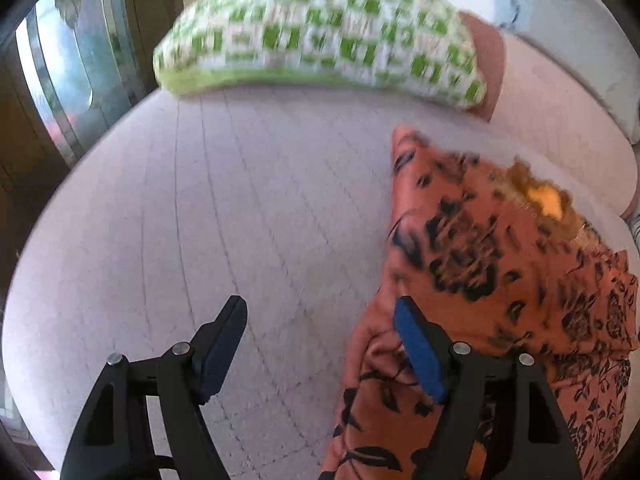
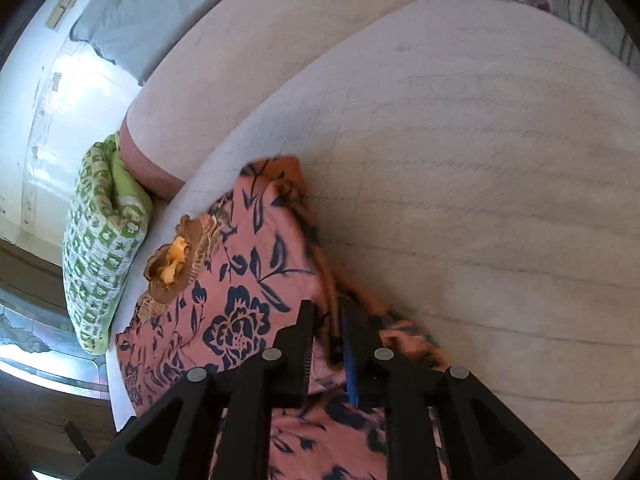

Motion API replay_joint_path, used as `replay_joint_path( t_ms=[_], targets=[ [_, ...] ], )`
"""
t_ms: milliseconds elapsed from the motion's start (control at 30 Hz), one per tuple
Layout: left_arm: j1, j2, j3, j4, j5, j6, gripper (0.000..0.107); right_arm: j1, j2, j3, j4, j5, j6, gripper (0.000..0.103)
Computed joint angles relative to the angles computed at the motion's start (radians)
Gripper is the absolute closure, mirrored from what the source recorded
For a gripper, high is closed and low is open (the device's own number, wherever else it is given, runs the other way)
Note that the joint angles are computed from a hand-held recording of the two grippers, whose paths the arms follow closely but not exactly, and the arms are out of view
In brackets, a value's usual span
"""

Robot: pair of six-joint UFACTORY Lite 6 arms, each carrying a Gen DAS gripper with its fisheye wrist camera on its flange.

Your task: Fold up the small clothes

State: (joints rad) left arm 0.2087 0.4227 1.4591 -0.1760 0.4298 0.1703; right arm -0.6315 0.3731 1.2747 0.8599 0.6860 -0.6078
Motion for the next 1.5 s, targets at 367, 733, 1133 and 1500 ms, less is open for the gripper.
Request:
replay_joint_path(
  t_ms=[367, 733, 1133, 1500],
  targets=[
    [-0.119, 0.088, 0.022, -0.044, 0.035, 0.125, 0.027, 0.338, 0.190, 0.215, -0.159, -0.209, 0.159, 0.085],
    [-0.102, 0.025, -0.006, -0.230, 0.032, 0.274, 0.020, 0.369, 0.045, 0.035, 0.062, -0.118, -0.105, 0.087],
    [0.006, -0.201, -0.263, -0.247, 0.064, 0.361, 0.017, 0.253, -0.362, -0.439, 0.062, 0.048, -0.300, 0.086],
    [0.617, -0.698, -0.754, -0.473, 0.372, 0.828, 0.017, -0.485, -0.558, -0.603, -0.129, 0.488, -0.608, 0.086]
  ],
)
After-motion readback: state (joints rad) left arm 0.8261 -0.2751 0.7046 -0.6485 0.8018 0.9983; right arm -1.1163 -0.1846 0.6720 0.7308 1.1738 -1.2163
